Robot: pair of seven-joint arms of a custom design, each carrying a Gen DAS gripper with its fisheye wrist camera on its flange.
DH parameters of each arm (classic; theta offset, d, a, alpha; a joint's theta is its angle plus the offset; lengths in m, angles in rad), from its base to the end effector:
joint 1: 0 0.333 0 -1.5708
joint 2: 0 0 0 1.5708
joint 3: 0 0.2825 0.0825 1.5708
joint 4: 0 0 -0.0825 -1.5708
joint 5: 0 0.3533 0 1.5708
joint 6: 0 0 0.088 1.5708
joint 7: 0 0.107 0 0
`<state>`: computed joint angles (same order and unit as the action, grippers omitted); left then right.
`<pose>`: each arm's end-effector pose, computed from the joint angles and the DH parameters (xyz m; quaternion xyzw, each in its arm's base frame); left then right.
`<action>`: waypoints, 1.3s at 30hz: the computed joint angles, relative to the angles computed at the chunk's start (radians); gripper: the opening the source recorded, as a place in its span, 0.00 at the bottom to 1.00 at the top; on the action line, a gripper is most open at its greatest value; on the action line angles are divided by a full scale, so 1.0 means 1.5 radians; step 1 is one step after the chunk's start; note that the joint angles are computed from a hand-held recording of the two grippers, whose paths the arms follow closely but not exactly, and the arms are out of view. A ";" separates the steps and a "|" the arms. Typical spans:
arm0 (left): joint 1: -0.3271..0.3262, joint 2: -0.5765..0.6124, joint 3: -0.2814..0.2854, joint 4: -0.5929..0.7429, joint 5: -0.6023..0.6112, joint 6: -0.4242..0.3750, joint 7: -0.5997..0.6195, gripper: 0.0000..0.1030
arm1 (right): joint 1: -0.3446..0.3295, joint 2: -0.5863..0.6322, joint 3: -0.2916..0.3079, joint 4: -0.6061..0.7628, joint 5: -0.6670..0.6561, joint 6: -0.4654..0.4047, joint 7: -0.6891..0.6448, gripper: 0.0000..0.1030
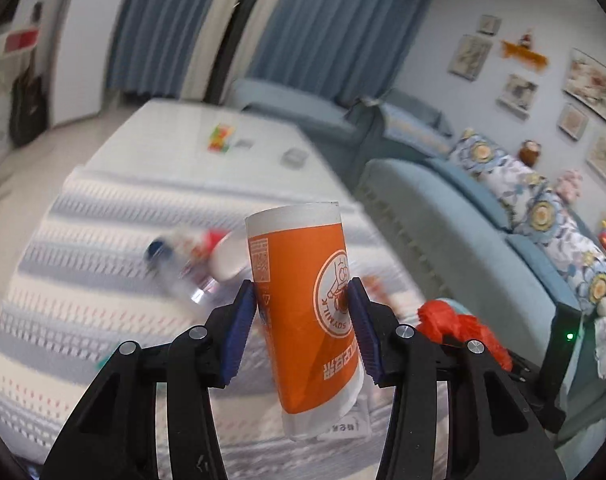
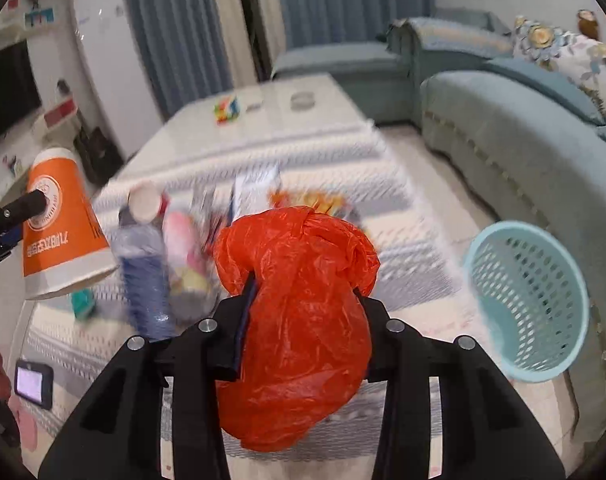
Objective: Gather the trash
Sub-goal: 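Lift the cup and bag and carry both over the light-blue basket, then open both tools to drop the cup and bag into the basket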
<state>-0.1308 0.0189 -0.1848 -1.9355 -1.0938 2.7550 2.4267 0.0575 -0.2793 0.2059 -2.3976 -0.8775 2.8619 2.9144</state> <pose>0.5591 -0.1434 0.5262 -0.5163 0.6974 -0.4855 0.1070 0.4456 0.1684 0.4724 -0.5376 0.7294 -0.2758 0.3208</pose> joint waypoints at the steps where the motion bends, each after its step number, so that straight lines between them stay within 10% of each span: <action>1: -0.004 0.001 -0.005 0.011 -0.003 -0.006 0.005 0.44 | -0.005 -0.017 -0.003 -0.006 -0.002 -0.006 0.004 0.36; 18: -0.112 0.277 -0.134 0.307 0.230 -0.060 -0.147 0.44 | -0.181 -0.151 -0.045 -0.155 0.049 -0.088 -0.002 0.36; 27: -0.184 0.457 -0.144 0.458 0.419 -0.119 -0.292 0.45 | -0.200 -0.063 -0.083 -0.189 0.108 -0.085 -0.014 0.38; 39: -0.167 0.486 -0.183 0.471 0.462 -0.131 -0.280 0.62 | -0.191 -0.032 -0.100 -0.176 0.079 -0.099 0.034 0.52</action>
<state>-0.3814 0.7485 -0.4596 -1.2290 -0.4012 2.5580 2.0074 -0.2289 -0.3277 0.0563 -2.6612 -0.7589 2.7136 2.9654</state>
